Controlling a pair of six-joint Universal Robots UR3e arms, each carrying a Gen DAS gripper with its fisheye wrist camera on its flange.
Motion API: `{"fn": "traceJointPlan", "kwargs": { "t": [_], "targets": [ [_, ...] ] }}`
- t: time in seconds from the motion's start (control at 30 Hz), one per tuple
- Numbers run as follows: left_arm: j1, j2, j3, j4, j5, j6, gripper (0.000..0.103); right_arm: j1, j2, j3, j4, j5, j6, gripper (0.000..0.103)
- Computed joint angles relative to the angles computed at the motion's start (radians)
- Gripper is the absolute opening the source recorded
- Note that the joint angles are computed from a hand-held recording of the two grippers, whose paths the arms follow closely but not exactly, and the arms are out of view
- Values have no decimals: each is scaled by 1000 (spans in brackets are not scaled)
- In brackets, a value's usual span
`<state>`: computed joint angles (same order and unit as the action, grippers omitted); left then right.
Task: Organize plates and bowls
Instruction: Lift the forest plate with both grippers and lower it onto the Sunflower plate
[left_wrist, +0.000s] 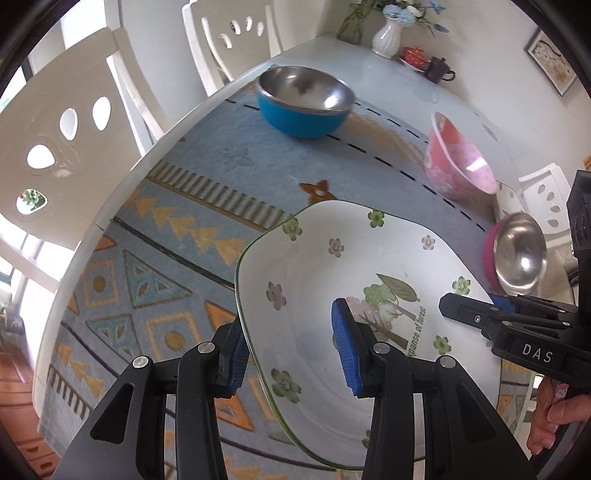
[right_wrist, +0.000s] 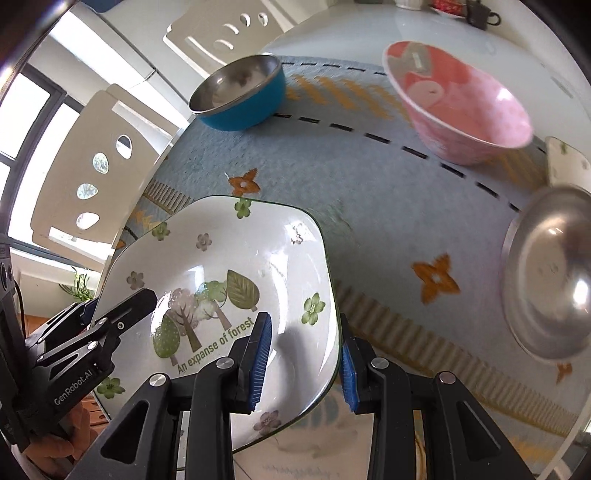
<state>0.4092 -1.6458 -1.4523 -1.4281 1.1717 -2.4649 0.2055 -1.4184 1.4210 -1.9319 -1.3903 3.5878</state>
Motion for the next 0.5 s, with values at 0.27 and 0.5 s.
{"fn": "traceJointPlan", "kwargs": {
  "t": [0.27, 0.5],
  "targets": [
    [10, 205, -121, -106, -17, 55, 38, -32, -236, 211, 10, 7, -12, 33],
    [39, 378, -221, -221, -21, 93, 38, -64, -448, 382, 37, 29, 1, 33]
  ]
}}
